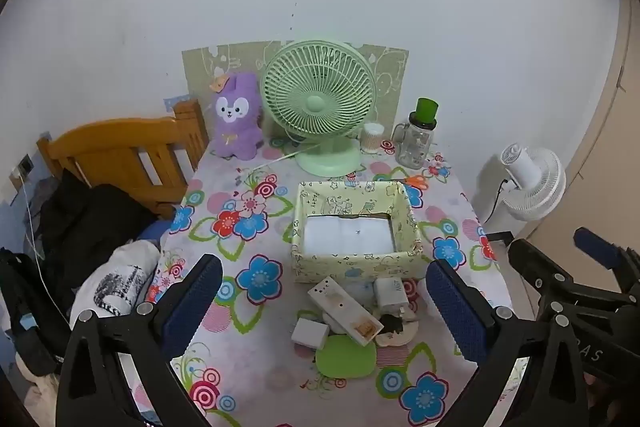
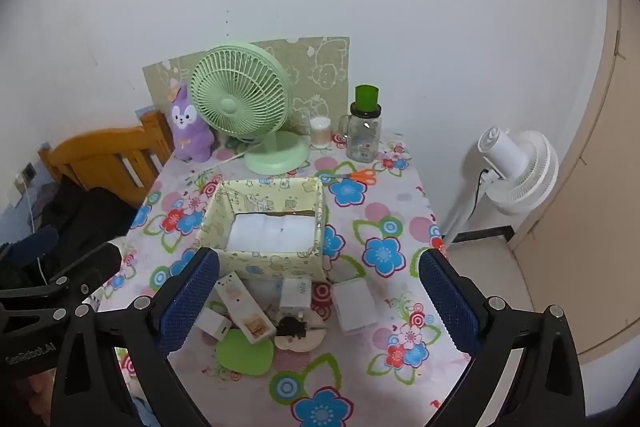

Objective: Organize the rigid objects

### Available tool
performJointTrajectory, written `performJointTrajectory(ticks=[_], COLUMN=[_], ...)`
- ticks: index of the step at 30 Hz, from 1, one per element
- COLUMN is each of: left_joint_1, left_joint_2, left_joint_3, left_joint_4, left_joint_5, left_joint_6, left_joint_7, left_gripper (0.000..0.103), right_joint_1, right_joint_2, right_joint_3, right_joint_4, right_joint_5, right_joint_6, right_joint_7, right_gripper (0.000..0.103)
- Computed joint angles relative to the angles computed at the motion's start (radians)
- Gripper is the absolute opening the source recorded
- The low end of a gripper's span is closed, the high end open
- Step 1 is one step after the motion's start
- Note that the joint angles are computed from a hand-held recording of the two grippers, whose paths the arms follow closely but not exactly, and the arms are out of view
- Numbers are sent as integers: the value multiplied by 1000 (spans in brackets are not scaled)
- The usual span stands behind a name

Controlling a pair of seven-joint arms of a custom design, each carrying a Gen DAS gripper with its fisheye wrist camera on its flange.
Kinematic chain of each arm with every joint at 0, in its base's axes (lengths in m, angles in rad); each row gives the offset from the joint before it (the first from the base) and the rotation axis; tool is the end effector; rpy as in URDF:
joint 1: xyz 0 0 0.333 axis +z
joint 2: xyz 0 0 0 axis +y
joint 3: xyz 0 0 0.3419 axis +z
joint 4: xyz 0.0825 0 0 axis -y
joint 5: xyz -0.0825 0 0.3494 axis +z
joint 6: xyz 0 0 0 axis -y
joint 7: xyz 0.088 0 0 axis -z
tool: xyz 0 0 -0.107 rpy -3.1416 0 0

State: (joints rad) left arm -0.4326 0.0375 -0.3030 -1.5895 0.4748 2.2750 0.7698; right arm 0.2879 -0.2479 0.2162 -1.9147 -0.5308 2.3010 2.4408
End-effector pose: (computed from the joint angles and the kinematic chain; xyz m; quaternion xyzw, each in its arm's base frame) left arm 0.4427 -0.3797 0.7057 -0.6149 0.6927 -0.3070 0.2186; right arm 0.4250 0.2408 0.6995 -0.6078 0.6882 -0.2926 0.2672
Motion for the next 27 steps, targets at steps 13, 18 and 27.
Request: performJointTrajectory(ticks=[13,18,27], left_joint_1=[-12,-9,-1], left_joint_2=[0,-7,-14], left_joint_3=[-2,-2,-4], left_joint_4=[15,11,5], left_joint_5=[36,43,48], left_joint_6=[-20,-9,-12], left_joint_7=[4,-4,-6], left_gripper=[103,103,103], right_joint_1=[4,6,2], right_joint_2=[-8,-16,-23], right_joint_3=[23,14,17], right_joint_4=[1,-2,-9], right_joint_5=[-56,-44,-44], right_joint_6=[-39,-29,-18], right_joint_7=[33,23,27], right_gripper=[101,101,100])
